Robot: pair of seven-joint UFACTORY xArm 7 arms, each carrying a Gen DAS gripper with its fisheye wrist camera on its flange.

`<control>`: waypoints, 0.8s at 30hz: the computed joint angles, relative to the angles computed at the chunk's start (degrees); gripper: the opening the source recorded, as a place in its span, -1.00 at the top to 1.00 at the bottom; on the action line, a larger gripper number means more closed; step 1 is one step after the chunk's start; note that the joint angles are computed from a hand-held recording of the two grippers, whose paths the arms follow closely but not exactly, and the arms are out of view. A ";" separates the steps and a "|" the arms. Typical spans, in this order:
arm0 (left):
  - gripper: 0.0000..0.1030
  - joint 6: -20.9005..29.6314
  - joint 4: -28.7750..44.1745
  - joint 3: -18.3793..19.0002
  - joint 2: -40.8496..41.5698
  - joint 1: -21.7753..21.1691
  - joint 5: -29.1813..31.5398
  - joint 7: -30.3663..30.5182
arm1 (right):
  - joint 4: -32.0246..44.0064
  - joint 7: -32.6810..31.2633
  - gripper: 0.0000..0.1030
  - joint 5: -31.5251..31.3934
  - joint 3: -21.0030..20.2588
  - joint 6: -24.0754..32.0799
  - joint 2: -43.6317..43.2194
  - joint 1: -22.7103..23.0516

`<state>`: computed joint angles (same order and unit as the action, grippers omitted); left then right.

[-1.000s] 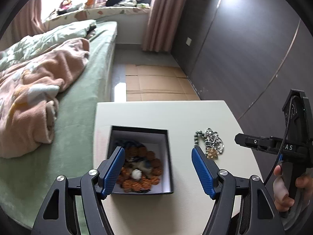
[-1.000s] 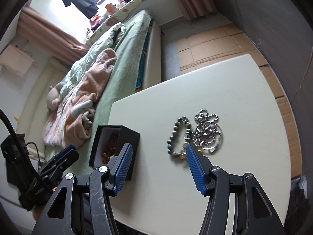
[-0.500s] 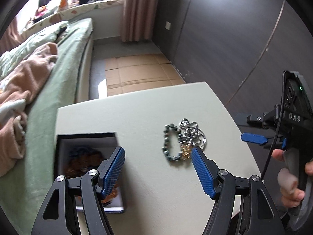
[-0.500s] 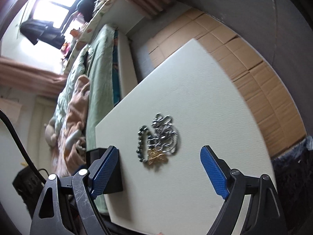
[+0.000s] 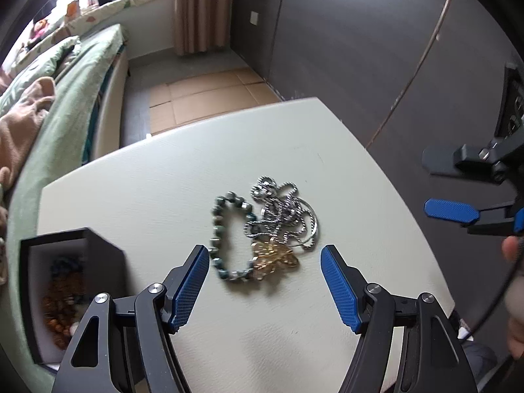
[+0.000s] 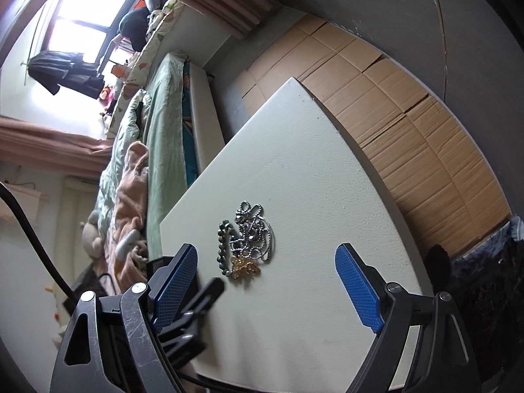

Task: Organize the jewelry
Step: 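Move both open tools back toward the silver chains and grey bracelet, then grasp the gold butterfly brooch with the left tool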

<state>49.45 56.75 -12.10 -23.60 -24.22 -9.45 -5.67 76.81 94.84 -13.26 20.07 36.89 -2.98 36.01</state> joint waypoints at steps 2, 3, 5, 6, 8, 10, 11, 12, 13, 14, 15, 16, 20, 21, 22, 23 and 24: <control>-0.39 -0.32 0.03 -0.83 0.87 0.00 1.05 -0.37 | -0.02 0.00 -0.69 0.07 -0.04 0.01 -0.06 -0.02; -0.39 -0.52 -0.01 -1.22 1.32 -0.01 1.69 -0.57 | -0.09 -0.11 -0.69 0.18 -0.06 -0.03 -0.13 -0.03; -0.39 -0.98 -0.19 -1.76 2.00 0.02 2.96 -1.07 | -0.14 -0.30 -0.69 0.38 -0.06 -0.18 -0.15 -0.05; -0.39 -1.37 -0.35 -1.97 2.22 0.08 3.64 -1.41 | -0.07 -0.40 -0.69 0.45 -0.06 -0.22 -0.07 -0.06; -0.39 -2.62 -1.08 -2.00 2.20 -0.03 4.34 -1.69 | 0.05 -0.67 -0.69 0.61 -0.11 -0.33 0.05 -0.08; -0.32 -3.16 -1.29 -2.05 2.67 -0.19 4.98 -1.65 | 0.23 -0.85 -0.69 0.63 -0.11 -0.35 0.22 -0.05; -0.21 -2.98 -1.38 -1.99 2.91 -0.29 5.17 -1.53 | 0.28 -1.08 -0.69 0.77 -0.14 -0.34 0.27 -0.02; -0.07 -2.74 -1.39 -1.83 3.16 -0.40 5.13 -1.38 | 0.39 -1.22 -0.69 0.80 -0.15 -0.30 0.38 0.01; -0.05 -3.38 -1.98 -1.83 2.82 -0.36 5.52 -1.36 | 0.35 -1.28 -0.69 0.80 -0.14 -0.31 0.42 0.07; 0.21 -3.89 -2.19 -1.64 2.60 -0.51 5.41 -1.02 | 0.68 -1.52 -0.69 0.76 -0.15 -0.11 0.71 0.12; 0.22 -3.95 -2.32 -1.47 2.40 -0.59 5.31 -0.79 | 1.04 -1.57 -0.68 0.56 -0.14 0.16 0.96 0.21; 0.22 -3.78 -2.31 -0.99 2.34 -0.86 4.43 -0.32 | 1.58 -1.62 -0.69 0.12 -0.13 0.57 1.34 0.32; 0.34 -3.24 -1.91 -0.03 1.50 -0.65 2.67 -0.01 | 4.04 -0.85 -0.68 -3.21 -0.14 2.48 2.99 1.16; 0.34 -3.05 -1.85 0.16 1.07 -0.56 2.40 0.15 | 4.80 -1.21 -0.68 -3.49 -0.26 2.96 3.56 1.45; 0.34 -2.84 -1.83 0.45 0.56 -0.57 1.94 0.53 | 5.18 -1.47 -0.68 -3.52 -0.46 3.15 3.89 1.70; 0.34 -2.75 -1.86 0.52 0.31 -0.55 1.63 0.75 | 5.58 -1.83 -0.68 -3.48 -0.64 3.24 4.34 1.95; 0.34 -2.20 -1.66 0.75 -0.26 -0.44 1.39 1.00 | 6.20 -2.41 -0.68 -3.11 -0.81 3.62 4.96 2.19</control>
